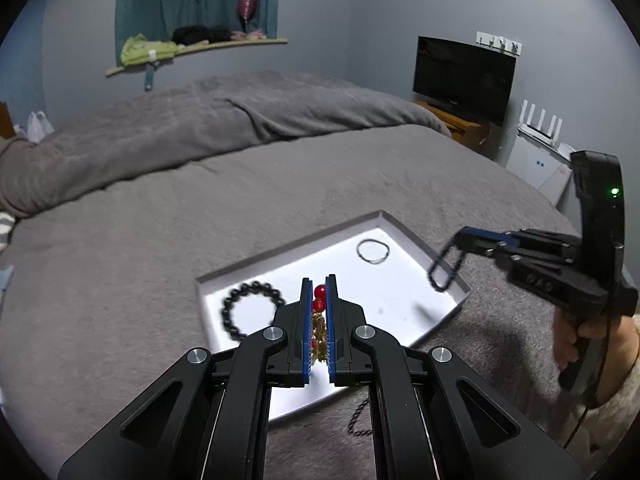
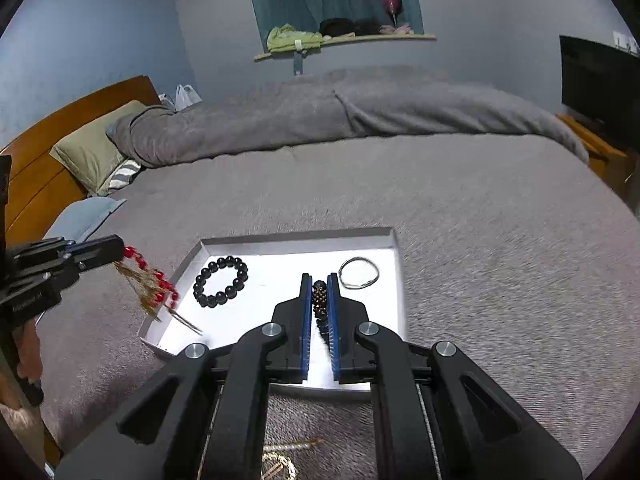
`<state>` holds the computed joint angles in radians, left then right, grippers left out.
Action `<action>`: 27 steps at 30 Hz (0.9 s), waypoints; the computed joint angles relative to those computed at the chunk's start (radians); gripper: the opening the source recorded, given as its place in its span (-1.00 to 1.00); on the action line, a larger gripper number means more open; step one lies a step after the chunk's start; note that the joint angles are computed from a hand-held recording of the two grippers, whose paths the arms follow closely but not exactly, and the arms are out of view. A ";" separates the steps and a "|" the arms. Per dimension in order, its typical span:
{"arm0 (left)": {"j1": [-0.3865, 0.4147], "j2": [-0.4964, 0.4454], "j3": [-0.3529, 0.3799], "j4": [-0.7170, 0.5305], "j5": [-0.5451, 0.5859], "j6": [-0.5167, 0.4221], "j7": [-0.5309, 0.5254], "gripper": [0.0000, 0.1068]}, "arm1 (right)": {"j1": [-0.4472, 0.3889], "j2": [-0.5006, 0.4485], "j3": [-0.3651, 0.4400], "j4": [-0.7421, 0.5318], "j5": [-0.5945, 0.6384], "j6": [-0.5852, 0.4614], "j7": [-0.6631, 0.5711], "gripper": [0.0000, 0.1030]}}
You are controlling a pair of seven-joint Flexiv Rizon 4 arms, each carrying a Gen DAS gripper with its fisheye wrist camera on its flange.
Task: Organize jewelry
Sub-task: 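Carry the charm and blue bracelet into the tray and open both tools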
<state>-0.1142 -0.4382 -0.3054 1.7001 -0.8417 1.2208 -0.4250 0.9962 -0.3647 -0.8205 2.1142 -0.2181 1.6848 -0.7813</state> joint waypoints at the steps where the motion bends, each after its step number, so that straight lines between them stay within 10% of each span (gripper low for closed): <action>1: 0.000 -0.008 0.000 -0.004 0.000 -0.005 -0.003 -0.87 | -0.022 -0.007 0.025 -0.009 0.002 -0.002 0.001 -0.86; 8: -0.009 -0.082 0.046 -0.030 0.073 -0.028 -0.111 -0.87 | -0.200 -0.044 0.216 -0.045 -0.011 -0.032 0.039 -0.86; 27: 0.064 -0.164 0.059 -0.061 0.286 -0.062 -0.311 -0.87 | -0.306 -0.056 0.297 -0.021 -0.144 -0.077 0.166 -0.86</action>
